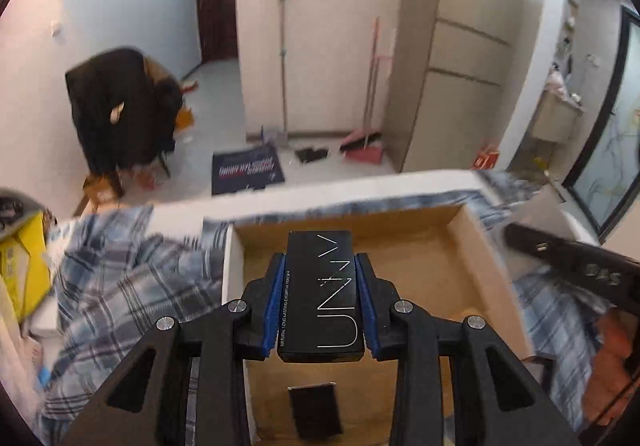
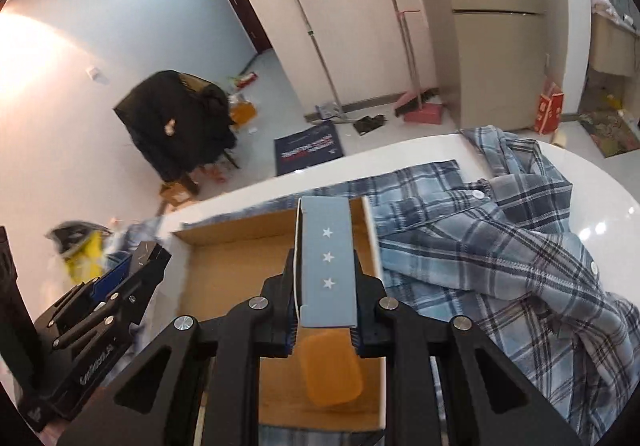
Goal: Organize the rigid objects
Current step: 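Carry both boxes into the cardboard box and open both grippers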
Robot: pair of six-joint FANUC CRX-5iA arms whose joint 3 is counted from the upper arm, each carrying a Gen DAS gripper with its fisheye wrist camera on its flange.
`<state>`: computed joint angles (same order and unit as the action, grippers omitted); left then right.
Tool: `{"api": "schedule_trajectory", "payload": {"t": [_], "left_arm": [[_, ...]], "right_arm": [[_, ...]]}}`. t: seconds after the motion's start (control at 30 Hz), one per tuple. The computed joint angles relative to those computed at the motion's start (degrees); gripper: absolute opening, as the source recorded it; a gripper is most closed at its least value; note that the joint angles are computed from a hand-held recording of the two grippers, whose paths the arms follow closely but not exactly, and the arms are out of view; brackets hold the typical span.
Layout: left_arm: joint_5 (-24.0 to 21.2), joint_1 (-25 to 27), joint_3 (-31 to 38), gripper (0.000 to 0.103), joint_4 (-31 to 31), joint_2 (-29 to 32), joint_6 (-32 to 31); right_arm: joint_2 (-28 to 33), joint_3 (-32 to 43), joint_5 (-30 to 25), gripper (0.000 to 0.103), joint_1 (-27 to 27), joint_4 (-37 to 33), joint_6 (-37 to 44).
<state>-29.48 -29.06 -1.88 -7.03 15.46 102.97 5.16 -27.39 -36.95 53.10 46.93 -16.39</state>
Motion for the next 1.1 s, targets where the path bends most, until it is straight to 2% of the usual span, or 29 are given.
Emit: {"api": "schedule_trajectory", "payload": {"t": [0.07,0.2,0.3,0.53,0.73,0.8,0.9,0.93,0.97,1.03,1.1], "left_arm": [[-1.9,0.3,1.6,0.036,-1.5,1.9,1.8],[-2.6,0.8,1.7,0.036,-1.2,3.5,2.3],[-2.4,1.0,1.2,0.036,1.7,4.1,-0.4],[-6.5,-1.8,5.5,0.036,-7.0,6.3,6.1],[-7.0,-1.5,5.7,0.036,-6.7,6.9,6.3],[-7.4,-1.6,5.9,0.036,-7.3,6.9,7.1],[-8.0,-1.5,6.1,0.036,-7.6,6.5,8.0],[-6.8,-1.4,5.2,0.036,-7.0,5.7,7.7],[-5.7,-1.4,4.6,0.039,-7.3,4.9,8.3],[-3.6,-2.3,3.9,0.076,-11.9,3.1,13.2],[-1.6,-3.9,3.3,0.083,-19.9,1.2,21.0]], "right_arm": [[0.3,-0.4,0.9,0.019,-0.2,1.2,-0.8],[0.8,-0.7,2.6,0.019,-0.3,1.8,-0.2],[1.6,-0.4,3.9,0.019,-0.9,0.6,1.1],[2.7,0.5,4.3,0.019,-0.9,-2.0,3.0],[3.9,1.5,4.7,0.019,-0.6,-3.4,5.0],[3.5,0.3,7.5,0.019,-1.3,-1.8,3.6],[1.3,-5.3,18.8,0.019,-5.1,7.3,-5.2],[1.2,-5.4,19.6,0.019,-5.4,6.3,-5.2],[1.4,-5.0,19.2,0.019,-5.1,4.4,-4.3],[1.7,-4.9,19.2,0.019,-5.1,4.3,-4.3],[2.0,-4.6,20.7,0.019,-5.2,2.3,-2.7]]}}
